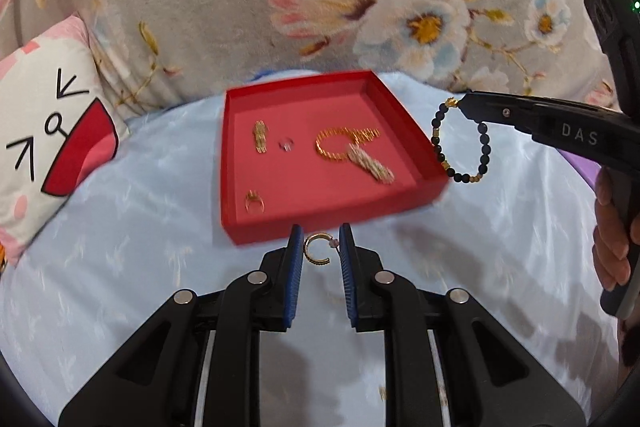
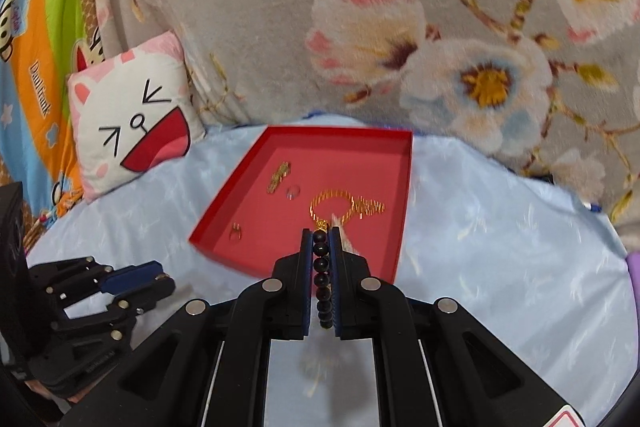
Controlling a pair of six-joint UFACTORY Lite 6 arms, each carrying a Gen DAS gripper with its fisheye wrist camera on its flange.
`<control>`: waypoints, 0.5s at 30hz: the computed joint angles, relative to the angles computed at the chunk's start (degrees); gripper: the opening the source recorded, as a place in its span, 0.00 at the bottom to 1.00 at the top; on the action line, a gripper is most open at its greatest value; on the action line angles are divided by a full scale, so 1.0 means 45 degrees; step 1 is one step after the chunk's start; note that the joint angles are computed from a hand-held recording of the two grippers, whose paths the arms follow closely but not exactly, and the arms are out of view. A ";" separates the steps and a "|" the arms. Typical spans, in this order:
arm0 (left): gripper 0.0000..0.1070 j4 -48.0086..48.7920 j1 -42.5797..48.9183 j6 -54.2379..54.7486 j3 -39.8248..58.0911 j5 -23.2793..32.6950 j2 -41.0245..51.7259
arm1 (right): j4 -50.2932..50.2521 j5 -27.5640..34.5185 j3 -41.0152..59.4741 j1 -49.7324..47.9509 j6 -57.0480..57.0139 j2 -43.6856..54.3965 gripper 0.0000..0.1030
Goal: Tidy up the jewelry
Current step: 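Carry the earring with the left tool into the red box while the right tool carries the bead bracelet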
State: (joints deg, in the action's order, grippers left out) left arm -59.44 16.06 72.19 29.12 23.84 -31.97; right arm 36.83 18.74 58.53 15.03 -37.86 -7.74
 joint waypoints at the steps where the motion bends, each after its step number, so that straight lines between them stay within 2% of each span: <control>1: 0.16 -0.0485 -0.0286 0.0306 0.0830 -0.0247 0.1069 | -0.0409 0.0097 0.0856 0.0084 0.0451 0.0725 0.07; 5: 0.16 -0.1283 -0.1318 0.0426 0.3251 -0.1700 0.4093 | -0.3200 0.0154 0.4457 0.0662 0.3530 0.3918 0.07; 8: 0.16 -0.0758 -0.1752 -0.0494 0.5157 -0.2114 0.6417 | -0.4924 0.0477 0.7111 0.0976 0.5389 0.6296 0.07; 11: 0.16 0.0463 -0.1718 -0.2104 0.6895 -0.1820 0.8408 | -0.6387 0.1063 0.9671 0.1136 0.6987 0.8531 0.07; 15: 0.16 0.1735 -0.1582 -0.3966 0.8930 -0.1417 1.0724 | -0.7060 0.2875 1.4204 0.1097 0.7904 1.2043 0.07</control>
